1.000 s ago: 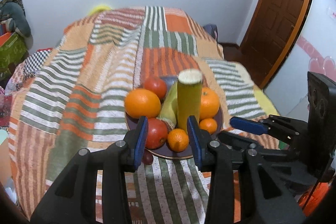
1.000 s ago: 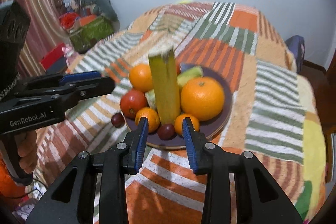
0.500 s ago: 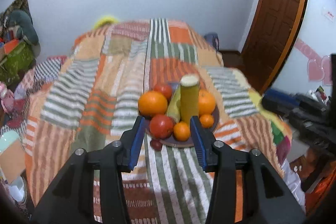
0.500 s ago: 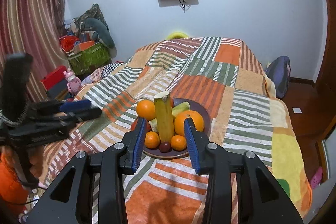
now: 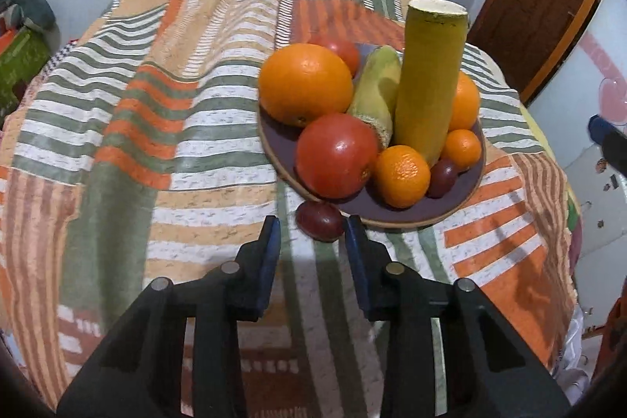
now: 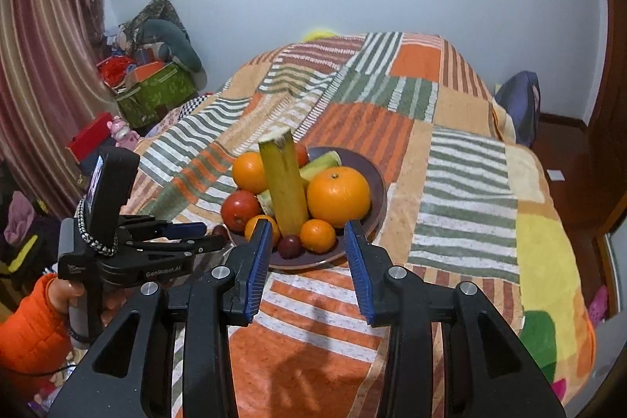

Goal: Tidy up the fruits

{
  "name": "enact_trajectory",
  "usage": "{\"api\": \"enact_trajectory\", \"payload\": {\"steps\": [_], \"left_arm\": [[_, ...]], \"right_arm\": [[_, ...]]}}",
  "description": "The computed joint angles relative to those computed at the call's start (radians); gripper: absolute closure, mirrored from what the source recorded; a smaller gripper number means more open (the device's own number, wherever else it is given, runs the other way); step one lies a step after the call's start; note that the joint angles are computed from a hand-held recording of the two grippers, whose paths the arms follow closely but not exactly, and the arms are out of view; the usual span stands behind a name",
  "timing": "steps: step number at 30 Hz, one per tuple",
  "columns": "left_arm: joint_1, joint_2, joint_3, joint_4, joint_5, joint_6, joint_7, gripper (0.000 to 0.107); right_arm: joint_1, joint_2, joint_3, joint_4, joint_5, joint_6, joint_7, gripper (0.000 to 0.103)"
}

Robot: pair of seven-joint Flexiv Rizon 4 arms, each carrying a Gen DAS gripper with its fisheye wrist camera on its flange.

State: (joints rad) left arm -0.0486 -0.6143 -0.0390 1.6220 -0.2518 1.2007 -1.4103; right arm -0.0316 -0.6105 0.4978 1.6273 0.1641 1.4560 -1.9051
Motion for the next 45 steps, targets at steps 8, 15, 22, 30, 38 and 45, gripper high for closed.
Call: {"api": "enact_trajectory", "payload": {"steps": [8,15,22,30,38,45], "left_arm": [[-0.023,-0.006,0.026,-0.010,0.047,0.019,-0.011,0.076],[-0.004,0.032,-0.013,0.030,0.018,0.072,0.013,0.076],[-0.029,-0.013,-0.004,-0.033,0.015,0.017,0.014,0.076],[-0.018,-0.001,-0.009,-0.020,-0.006,-0.010,-0.007,0.067],[-0.021,0.152,-0.013,0.123,-0.012,0.198,-0.016,0.067],[-0.125,0.282,0.092,0.204,0.096,0.394,-0.119,0.063]], "right_arm": [[0.014,-0.009,-0.019,-0.006,-0.003,-0.023,0.010,0.068],[0.018,-0.010,-0.023,-0.009,0.006,-0.035,0.005,0.068],[0.020,-0.007,-0.025,-0.011,0.017,-0.044,-0.008,0.068],[0.026,0.002,-0.035,-0.007,0.026,-0.042,-0.007,0.068],[0.023,0.058,-0.022,0.041,0.029,0.046,-0.009,0.068],[-0.029,0.127,0.049,0.124,-0.002,0.188,0.003,0.068]]}}
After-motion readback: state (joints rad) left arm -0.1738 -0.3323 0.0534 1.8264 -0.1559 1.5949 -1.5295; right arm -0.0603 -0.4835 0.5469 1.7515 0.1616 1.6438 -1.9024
